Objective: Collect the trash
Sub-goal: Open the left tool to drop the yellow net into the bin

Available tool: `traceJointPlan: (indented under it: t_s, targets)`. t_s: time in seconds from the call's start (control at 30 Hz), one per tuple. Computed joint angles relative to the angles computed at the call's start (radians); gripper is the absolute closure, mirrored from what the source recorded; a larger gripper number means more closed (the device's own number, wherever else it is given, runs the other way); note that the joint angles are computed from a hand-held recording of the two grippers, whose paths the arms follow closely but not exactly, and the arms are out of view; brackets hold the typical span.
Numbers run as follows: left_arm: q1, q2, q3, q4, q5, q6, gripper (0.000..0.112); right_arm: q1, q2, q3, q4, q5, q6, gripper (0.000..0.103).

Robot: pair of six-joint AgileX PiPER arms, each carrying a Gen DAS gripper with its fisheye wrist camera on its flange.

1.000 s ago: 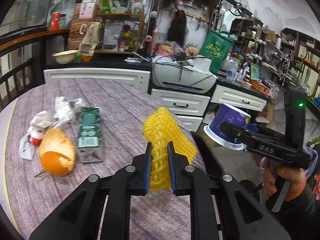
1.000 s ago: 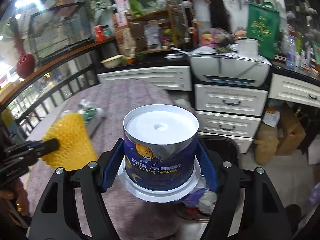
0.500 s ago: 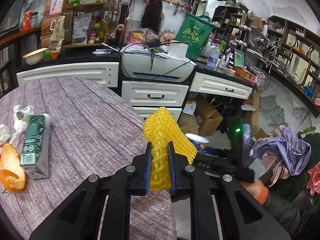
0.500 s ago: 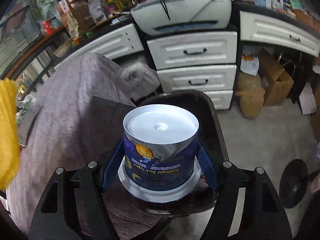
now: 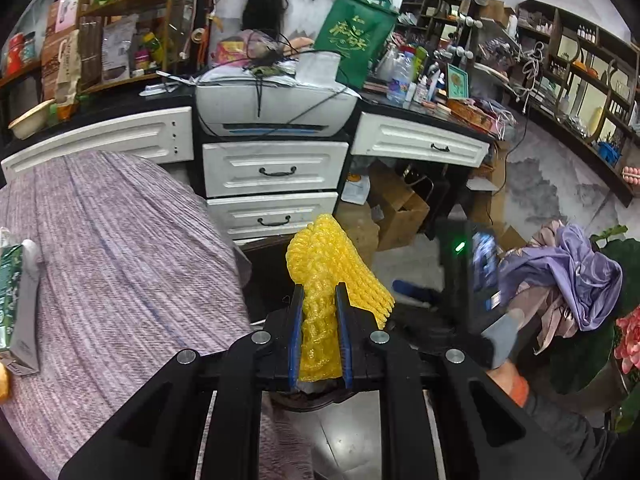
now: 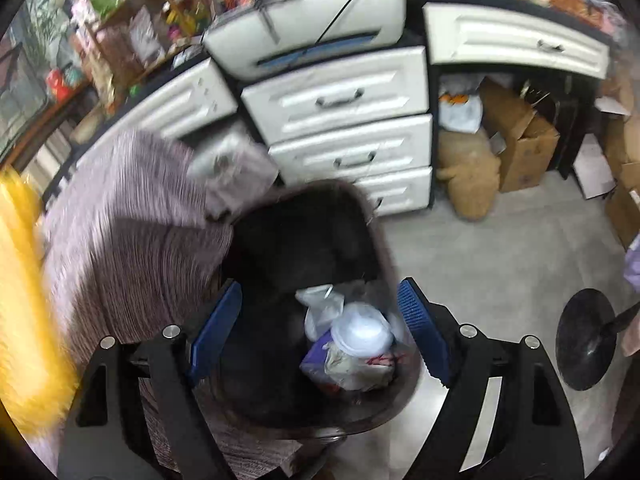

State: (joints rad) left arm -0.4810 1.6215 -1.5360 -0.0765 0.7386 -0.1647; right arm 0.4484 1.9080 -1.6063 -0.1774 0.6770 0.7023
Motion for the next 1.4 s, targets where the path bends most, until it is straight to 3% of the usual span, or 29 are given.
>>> traceJointPlan:
  t_s: [0.3,0.43,0.57,0.8,0.87,1.0,1.13,1.3,1.4]
  targets:
    - [-0.013,0.119,-0.094,-0.023,0.048,0.002,0.097,-0.075,-0.15,0.067,-0.056,0.0,0.069,0.022]
    - [-0.015,0.162,-0.132,-0.019,0.062,-0.012,0.097,-0.079,-0.17,0.071,-0.094,0.001,0.096,0.022]
    - [-0.019,0.195,-0.154,0.002,0.078,-0.035,0.097,-0.071,-0.168,0.053,-0.191,0.062,0.166,0.021]
    - [-0.028,0.237,-0.189,0.027,0.117,-0.071,0.097,-0.089,-0.19,0.076,-0.166,0.042,0.154,0.02]
    - [-0.022,0.243,-0.195,0.011,0.121,-0.068,0.089,-0.086,-0.192,0.077,-0.167,0.039,0.155,0.02]
    - [-0.029,0.219,-0.163,0.005,0.087,-0.061,0.052,-0.081,-0.191,0.072,-0.164,0.04,0.15,0.019]
    - [-0.036,0.201,-0.156,-0.021,0.083,-0.022,0.045,-0.076,-0.19,0.071,-0.162,0.038,0.149,0.019]
    - [-0.058,0.153,-0.121,0.02,0.068,-0.041,0.027,-0.068,-0.188,0.067,-0.144,0.033,0.134,0.019]
    - [-0.055,0.115,-0.09,0.049,0.072,-0.074,0.023,-0.056,-0.183,0.057,-0.136,0.036,0.126,0.018]
